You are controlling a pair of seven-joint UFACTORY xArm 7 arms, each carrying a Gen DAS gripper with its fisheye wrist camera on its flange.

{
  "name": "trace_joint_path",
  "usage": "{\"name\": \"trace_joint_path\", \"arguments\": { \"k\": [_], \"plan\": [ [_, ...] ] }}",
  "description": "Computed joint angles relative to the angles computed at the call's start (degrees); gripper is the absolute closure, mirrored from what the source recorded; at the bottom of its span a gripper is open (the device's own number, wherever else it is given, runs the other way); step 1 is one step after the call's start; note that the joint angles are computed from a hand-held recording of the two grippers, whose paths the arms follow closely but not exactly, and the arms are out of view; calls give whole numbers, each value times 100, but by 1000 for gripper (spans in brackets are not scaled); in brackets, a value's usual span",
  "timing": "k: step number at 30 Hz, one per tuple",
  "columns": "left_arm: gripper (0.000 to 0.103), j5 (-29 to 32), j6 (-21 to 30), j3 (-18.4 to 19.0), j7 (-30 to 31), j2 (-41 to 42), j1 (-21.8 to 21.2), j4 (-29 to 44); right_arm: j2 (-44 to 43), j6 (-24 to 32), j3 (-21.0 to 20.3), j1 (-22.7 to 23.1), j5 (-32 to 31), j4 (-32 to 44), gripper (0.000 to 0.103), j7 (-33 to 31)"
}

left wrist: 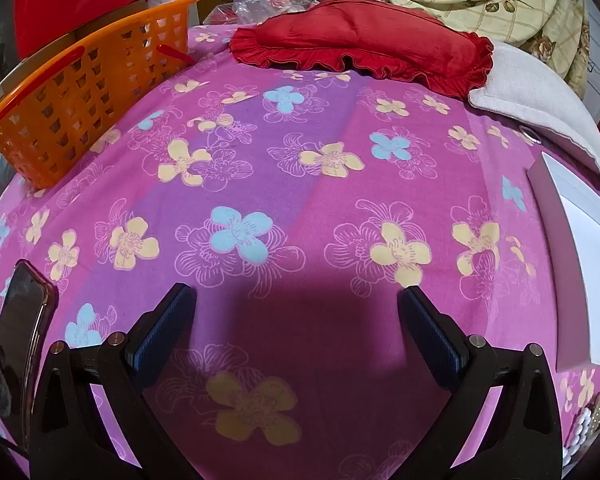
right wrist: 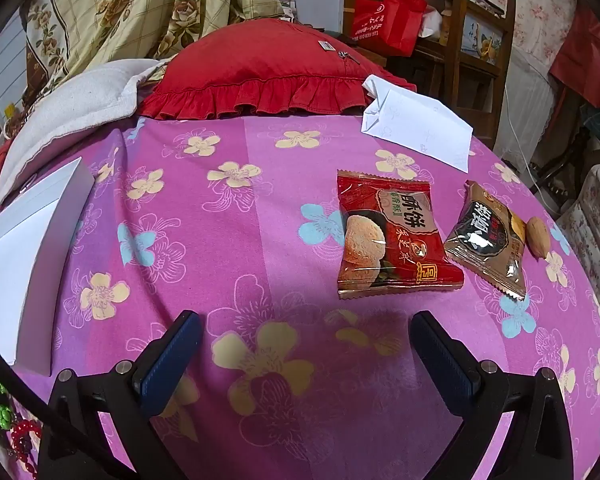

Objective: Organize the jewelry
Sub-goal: 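Move both tools toward the jewelry lying beside the white tray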

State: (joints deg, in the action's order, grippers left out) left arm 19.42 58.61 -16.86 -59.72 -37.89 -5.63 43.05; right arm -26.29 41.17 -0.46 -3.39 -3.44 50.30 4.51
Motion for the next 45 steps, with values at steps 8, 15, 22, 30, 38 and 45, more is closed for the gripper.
{"name": "trace_joint_path", "arguments": {
  "k": [8,15,22,30,38,45],
  "plan": [
    [3,-43,268,-22,58,-73,-29,38,223,384,-69,52,126,286,0,-207],
    [6,494,1181,-785,-347,-555,-68,398,155,708,-1,4,50,350,0,-101],
    [6,513,2027,-1538,-551,-634,-295,1078,-1018,568,198,-10,-297,-246,2,34],
    [6,489,2697,-2485,-1125,-493,-215,1993,-3236,-399,736,41,-540,-1073,0,324],
    [6,769,3492,-3816,-778,-474,769,3350,-3961,211,887,683,211,-1276,0,933],
    [6,29,3389,-4242,-316,-734,1285,3859,-4537,671,1044,940,295,-1402,0,1173]
  ]
}}
